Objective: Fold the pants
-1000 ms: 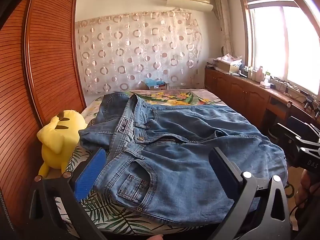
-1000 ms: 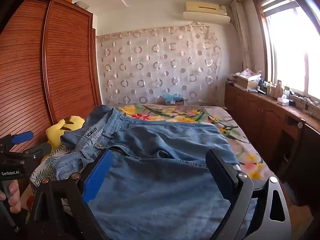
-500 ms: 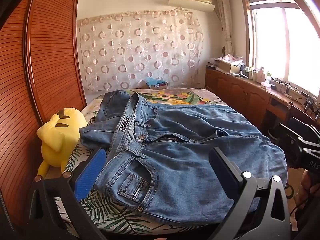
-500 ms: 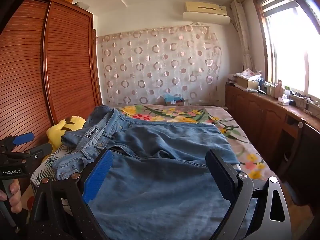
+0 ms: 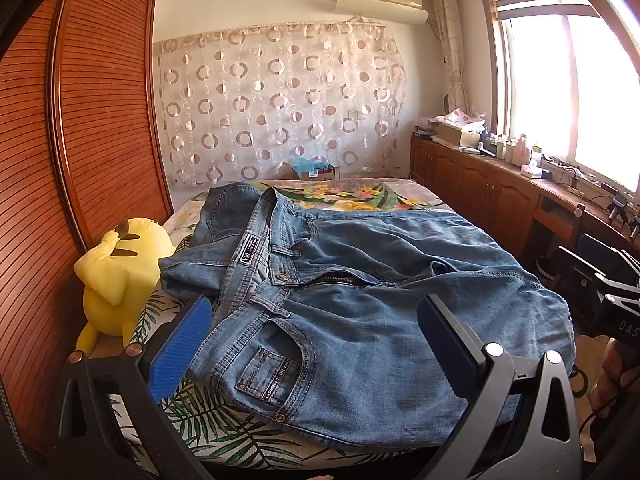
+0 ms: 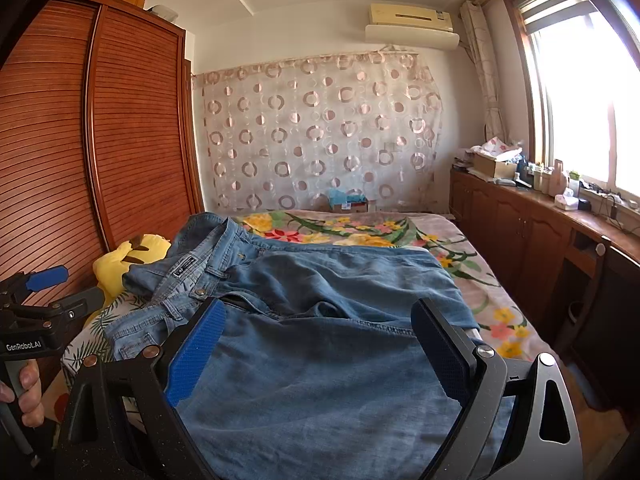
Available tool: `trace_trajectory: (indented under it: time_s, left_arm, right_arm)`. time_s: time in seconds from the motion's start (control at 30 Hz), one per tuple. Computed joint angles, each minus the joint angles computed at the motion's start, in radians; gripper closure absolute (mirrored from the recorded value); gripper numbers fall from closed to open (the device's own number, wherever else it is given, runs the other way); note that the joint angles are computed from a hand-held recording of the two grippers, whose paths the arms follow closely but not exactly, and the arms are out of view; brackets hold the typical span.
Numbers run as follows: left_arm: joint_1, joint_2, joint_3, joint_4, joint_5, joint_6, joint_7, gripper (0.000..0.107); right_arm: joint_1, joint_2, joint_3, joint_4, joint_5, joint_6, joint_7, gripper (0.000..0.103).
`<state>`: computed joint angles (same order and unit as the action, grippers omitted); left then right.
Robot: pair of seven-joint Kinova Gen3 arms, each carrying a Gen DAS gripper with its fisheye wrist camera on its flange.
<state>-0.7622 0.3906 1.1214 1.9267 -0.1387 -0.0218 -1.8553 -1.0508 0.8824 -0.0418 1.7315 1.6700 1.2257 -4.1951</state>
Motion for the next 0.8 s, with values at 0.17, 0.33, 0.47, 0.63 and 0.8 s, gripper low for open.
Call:
trace_trajectory:
  time_s: [0.17, 0.33, 0.47, 0.63, 0.8]
  left_arm:
    - [0.001, -0.001, -0.001, 0.001, -0.003, -0.002, 0.003, 0.005]
    - [0.000, -0.002, -0.001, 0.001, -0.005, -0.002, 0.007, 0.005]
    - [0.000, -0.002, -0.001, 0.003, -0.008, -0.005, 0.010, 0.005]
    - [-0.004, 0.000, 0.002, 0.008, -0.013, -0.009, 0.011, 0.005]
    - [-0.004, 0.000, 0.002, 0.008, -0.020, -0.010, 0.019, 0.005]
  right_arm:
    - [0.000, 0.002, 0.000, -0.002, -0.001, 0.002, 0.001, 0.008]
    - [-0.001, 0.001, 0.001, -0.002, -0.002, 0.001, 0.002, 0.008]
    - [-0.002, 0.002, 0.001, -0.003, -0.003, 0.004, 0.001, 0.008]
    - [-0.003, 0.001, 0.002, -0.003, -0.004, 0.005, 0.002, 0.008]
    - [-0.004, 0.001, 0.002, -0.002, -0.004, 0.005, 0.001, 0.008]
